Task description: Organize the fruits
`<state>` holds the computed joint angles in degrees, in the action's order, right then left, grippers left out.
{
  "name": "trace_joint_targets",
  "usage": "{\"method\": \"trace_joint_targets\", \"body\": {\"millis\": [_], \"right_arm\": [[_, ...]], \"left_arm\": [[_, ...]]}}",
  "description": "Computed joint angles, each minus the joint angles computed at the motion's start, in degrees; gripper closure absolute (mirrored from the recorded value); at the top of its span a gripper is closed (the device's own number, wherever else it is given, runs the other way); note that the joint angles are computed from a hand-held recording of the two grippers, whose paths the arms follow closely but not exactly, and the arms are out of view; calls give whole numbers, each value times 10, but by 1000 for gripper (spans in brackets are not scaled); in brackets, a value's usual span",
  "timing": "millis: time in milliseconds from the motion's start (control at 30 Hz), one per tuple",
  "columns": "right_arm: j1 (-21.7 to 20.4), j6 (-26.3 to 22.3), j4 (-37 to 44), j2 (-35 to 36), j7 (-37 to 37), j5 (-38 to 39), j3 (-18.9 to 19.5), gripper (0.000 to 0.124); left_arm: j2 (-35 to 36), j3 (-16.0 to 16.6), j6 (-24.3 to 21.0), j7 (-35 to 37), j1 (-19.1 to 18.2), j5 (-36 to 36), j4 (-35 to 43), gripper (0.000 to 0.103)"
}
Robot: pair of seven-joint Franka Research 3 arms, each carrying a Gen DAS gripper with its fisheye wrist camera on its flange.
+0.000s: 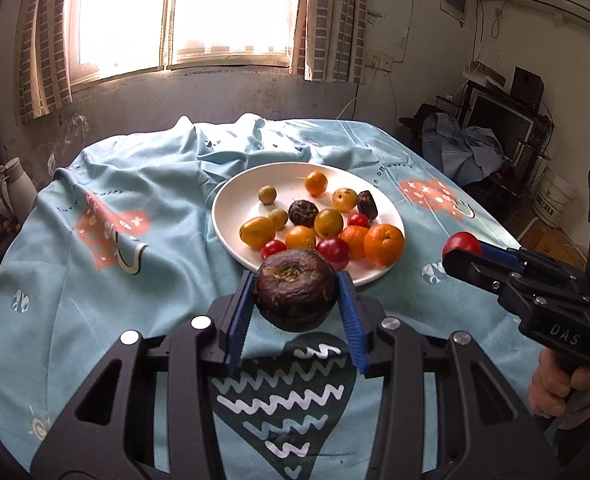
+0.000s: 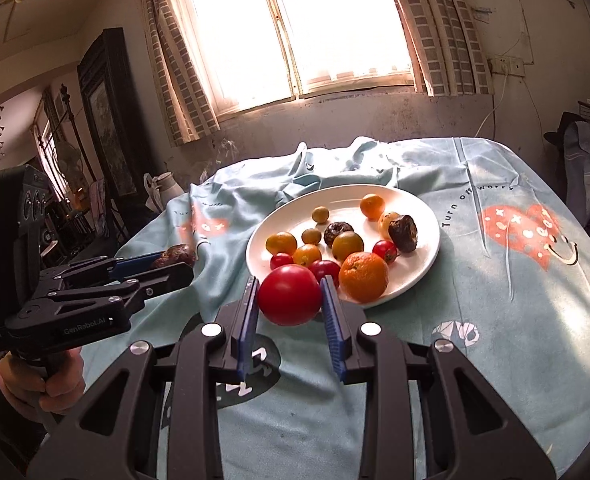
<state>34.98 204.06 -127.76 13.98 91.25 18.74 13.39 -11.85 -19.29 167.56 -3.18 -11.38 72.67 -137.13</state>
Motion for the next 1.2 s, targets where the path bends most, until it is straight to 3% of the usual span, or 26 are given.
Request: {"method": "trace_joint_targets", "body": {"millis": [133,433,567,600,633,667,700,767,833,1000,1067,1200], "right_arm": [[-47,-50,75,38,45,-34,10,92],[-11,-186,266,160,7,-24,-67,93],[-34,-205,297,187,-16,-28,-40,92],[-48,-208,297,188,-26,-28,-23,85],[-49,-210,293,184,-30,-26,-21,79],[-33,-203,282,175,-26,-25,-37,60],[-10,-178,262,163,-21,-23,-61,52],[20,-147,219,132,-25,-21,-88,44],[47,-136,175,95,-34,-14,-109,23],[89,-65,38,1,-97,22,-107,22],[67,-37,-15,-27,-97,14,-70,22],[53,15,-95,-52,-96,35,-27,22]], "left_arm": [[61,16,-17,59,3,-31,75,61],[238,76,-46,188,-37,-132,236,61],[271,99,-50,216,-57,-168,256,60],[271,106,-55,216,-64,-171,256,59],[267,115,-64,204,-75,-158,253,43],[257,123,-82,181,-87,-136,248,17],[242,131,-103,143,-100,-100,239,10],[206,125,-114,95,-101,-52,209,7],[166,107,-116,96,-89,-61,172,5],[54,54,-157,82,-75,-64,71,2],[12,30,-170,68,-71,-66,29,2],[-55,-4,-154,31,-66,-87,-50,2]]}}
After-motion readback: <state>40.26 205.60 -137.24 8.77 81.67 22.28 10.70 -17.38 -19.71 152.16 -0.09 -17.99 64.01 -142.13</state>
